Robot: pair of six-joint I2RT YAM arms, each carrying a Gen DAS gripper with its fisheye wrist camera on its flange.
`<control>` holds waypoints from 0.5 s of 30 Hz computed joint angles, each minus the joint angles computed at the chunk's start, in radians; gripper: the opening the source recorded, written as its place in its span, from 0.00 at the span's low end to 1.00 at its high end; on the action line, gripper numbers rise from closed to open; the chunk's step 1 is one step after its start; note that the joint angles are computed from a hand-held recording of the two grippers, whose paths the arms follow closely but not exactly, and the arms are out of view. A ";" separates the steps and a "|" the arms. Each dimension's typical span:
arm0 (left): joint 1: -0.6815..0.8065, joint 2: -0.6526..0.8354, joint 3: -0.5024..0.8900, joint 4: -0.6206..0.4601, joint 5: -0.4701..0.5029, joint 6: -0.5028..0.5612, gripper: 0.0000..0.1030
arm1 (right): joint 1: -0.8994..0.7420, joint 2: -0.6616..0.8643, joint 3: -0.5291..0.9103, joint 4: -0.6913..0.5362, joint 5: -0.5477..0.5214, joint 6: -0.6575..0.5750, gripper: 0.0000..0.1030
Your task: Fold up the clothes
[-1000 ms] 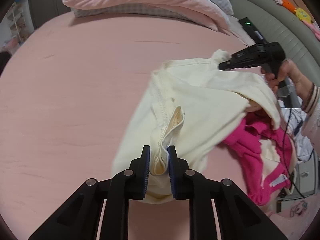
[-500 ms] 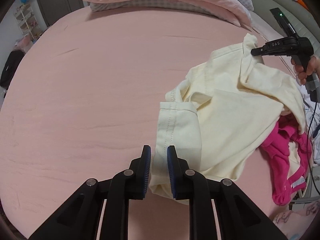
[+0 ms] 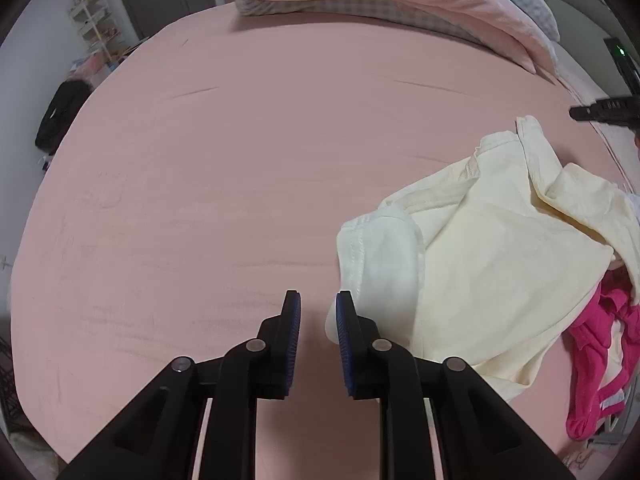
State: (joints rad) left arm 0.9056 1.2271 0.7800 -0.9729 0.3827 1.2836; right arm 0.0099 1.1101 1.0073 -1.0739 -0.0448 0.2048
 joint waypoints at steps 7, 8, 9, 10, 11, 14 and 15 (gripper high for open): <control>0.067 -0.050 -0.009 -0.030 0.023 0.029 0.66 | -0.052 -0.005 0.033 -0.108 0.004 -0.128 0.37; 0.064 -0.055 -0.005 -0.049 0.022 0.009 0.66 | -0.036 -0.012 0.040 -0.129 -0.001 -0.111 0.38; 0.060 -0.059 -0.001 -0.066 0.021 -0.011 0.66 | 0.011 -0.029 0.056 -0.167 0.003 -0.068 0.40; 0.057 -0.064 0.003 -0.083 0.021 -0.029 0.66 | 0.061 -0.045 0.073 -0.204 0.007 -0.021 0.45; 0.060 -0.077 -0.001 -0.094 0.024 -0.030 0.67 | 0.102 -0.053 0.085 -0.227 0.010 0.013 0.48; 0.069 -0.118 -0.012 -0.129 0.035 -0.035 0.67 | 0.195 -0.060 0.095 -0.244 0.033 0.051 0.50; 0.060 -0.141 -0.024 -0.139 0.031 -0.040 0.67 | 0.236 -0.060 0.101 -0.257 0.044 0.068 0.50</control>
State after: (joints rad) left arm 0.9658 1.0864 0.7560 -1.1121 0.4133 1.2431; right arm 0.2456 1.0501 1.1086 -1.3304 -0.0004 0.2732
